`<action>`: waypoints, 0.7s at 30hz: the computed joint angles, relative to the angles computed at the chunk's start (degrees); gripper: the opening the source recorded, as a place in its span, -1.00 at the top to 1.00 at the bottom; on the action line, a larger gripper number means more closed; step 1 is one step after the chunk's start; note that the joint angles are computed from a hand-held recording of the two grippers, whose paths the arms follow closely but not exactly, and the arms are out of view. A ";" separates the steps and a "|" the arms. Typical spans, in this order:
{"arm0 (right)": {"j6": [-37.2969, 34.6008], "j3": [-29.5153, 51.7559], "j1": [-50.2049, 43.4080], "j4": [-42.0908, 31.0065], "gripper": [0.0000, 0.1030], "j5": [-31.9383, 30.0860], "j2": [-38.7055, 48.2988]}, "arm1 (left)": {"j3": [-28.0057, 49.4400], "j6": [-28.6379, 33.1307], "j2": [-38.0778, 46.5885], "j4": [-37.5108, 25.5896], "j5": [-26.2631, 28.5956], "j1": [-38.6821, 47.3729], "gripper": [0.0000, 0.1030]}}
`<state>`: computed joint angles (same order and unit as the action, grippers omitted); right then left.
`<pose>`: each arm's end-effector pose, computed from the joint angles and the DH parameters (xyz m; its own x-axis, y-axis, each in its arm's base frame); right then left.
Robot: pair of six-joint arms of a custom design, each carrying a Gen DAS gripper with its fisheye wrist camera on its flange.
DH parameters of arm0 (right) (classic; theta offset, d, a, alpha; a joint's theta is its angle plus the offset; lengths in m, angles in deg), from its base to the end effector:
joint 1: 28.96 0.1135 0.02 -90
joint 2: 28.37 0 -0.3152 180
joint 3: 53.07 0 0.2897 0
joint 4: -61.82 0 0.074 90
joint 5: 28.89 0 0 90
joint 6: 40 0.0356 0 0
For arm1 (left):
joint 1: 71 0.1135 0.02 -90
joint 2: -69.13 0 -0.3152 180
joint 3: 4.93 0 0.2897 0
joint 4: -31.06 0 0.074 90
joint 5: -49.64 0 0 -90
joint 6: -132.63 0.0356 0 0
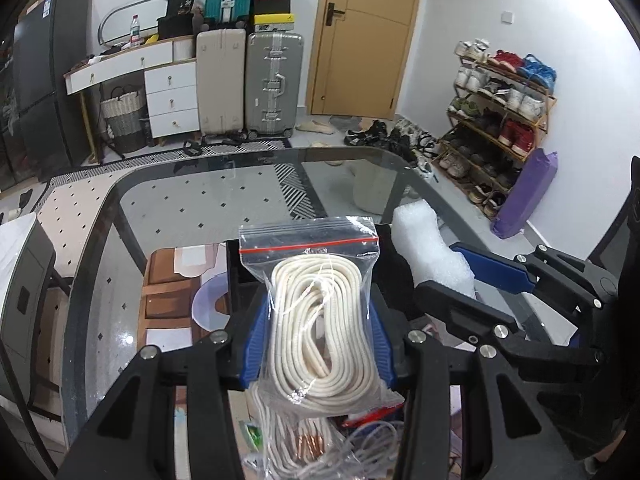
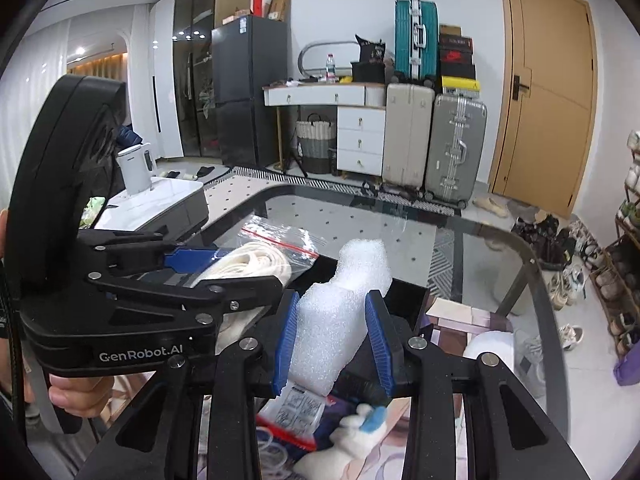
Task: Organize soft objects
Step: 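Lower the foam into the black box and open the right tool while the left tool drops its bag in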
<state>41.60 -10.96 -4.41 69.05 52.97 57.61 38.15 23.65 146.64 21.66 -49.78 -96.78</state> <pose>0.2657 0.1269 0.1620 -0.4618 -0.3699 -0.8061 -0.5884 0.8079 -0.0336 0.2452 -0.1120 0.1819 -0.6947 -0.0208 -0.7190 0.1024 0.9865 -0.1274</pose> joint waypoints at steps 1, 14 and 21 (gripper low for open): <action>-0.54 0.97 -0.58 0.67 0.33 -0.37 2.26 | 0.54 -0.16 1.74 0.35 0.03 0.42 0.14; 2.93 7.82 -4.31 -0.80 0.32 -4.37 14.95 | 4.77 -0.94 13.75 1.16 0.84 1.74 0.12; 3.98 8.43 -4.79 -1.47 0.06 -3.92 16.02 | 4.16 -2.67 12.52 0.75 2.12 2.84 -0.20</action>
<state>45.57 -2.54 -9.21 67.58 49.05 73.62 42.31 20.98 159.17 22.41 -47.65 -93.94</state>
